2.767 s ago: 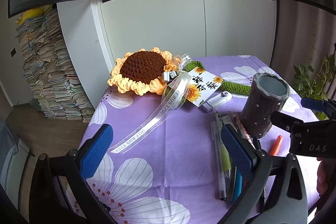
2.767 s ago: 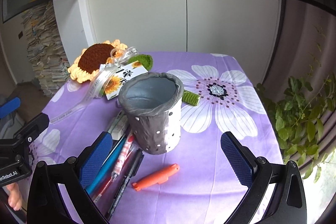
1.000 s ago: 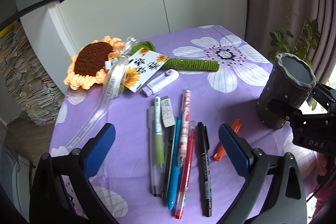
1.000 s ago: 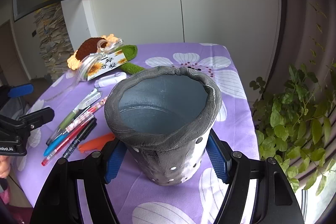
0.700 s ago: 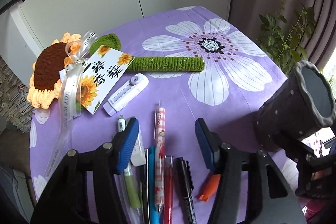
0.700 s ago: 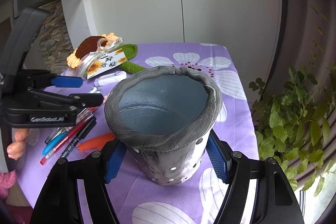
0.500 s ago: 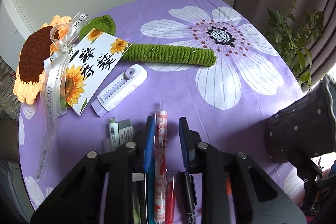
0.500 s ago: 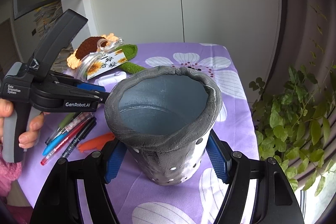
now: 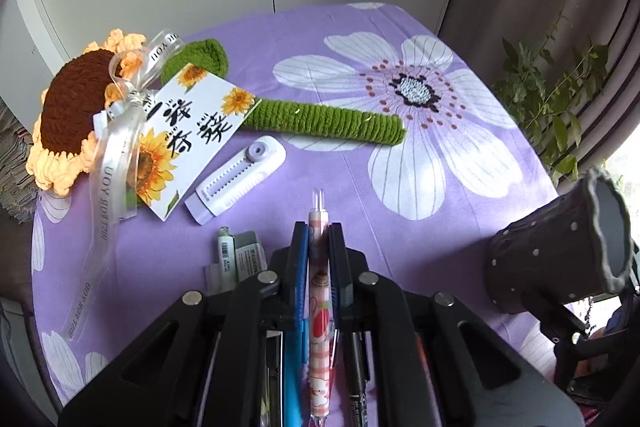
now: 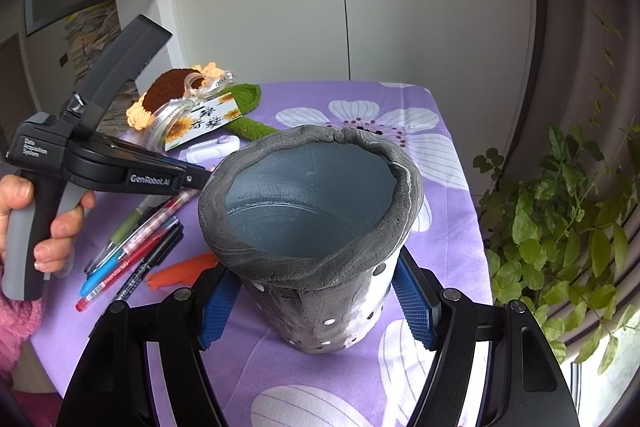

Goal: Organize stationery
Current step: 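Lower the pink-checkered pen into the cup with the left tool and open it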

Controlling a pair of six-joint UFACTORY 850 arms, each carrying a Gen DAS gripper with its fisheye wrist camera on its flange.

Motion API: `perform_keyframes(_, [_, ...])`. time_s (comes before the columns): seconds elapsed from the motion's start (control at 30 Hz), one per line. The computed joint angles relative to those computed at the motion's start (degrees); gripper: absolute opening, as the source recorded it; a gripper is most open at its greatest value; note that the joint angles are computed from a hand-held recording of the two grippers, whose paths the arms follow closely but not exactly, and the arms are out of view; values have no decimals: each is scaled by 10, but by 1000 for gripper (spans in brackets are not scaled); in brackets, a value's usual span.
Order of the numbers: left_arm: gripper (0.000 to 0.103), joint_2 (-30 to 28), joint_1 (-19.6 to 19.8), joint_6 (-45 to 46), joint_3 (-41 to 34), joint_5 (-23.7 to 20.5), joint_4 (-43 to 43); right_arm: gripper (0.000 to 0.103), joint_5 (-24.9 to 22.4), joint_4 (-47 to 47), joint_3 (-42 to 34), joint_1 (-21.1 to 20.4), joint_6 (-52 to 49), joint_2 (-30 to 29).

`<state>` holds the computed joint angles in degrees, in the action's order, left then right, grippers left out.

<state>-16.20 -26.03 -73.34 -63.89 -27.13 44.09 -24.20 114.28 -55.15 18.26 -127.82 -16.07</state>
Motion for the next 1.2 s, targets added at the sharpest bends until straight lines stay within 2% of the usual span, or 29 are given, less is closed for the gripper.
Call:
perform_keyframes(0.13, [8, 48, -21, -83, 27, 10, 78, 72, 0, 0, 0, 0, 0, 0])
perform_keyframes(0.3, [8, 95, -57, -188, 44, 2, 193, 72, 0, 0, 0, 0, 0, 0])
perform_keyframes(0.57, [8, 127, -101, -259, 25, -10, 311, 72, 1, 0, 0, 0, 0, 0])
perform_keyframes(0.67, [8, 122, -104, -272, 8, 8, 342, 72, 2, 0, 0, 1, 0, 0])
perform_keyframes(0.83, [8, 94, -102, -276, -23, 54, 369, 72, 4, -4, -1, 0, 3, 0])
perform_keyframes(0.9, [8, 81, -99, -253, -34, 67, 349, 72, 4, -4, -1, 0, 3, 0])
perform_keyframes(1.07, [8, 50, -101, -183, -47, 51, 283, 72, 13, -3, -2, 2, 2, 0])
perform_keyframes(1.2, [8, 39, -99, -155, -46, 55, 256, 72, 14, -3, -2, 2, 1, 0])
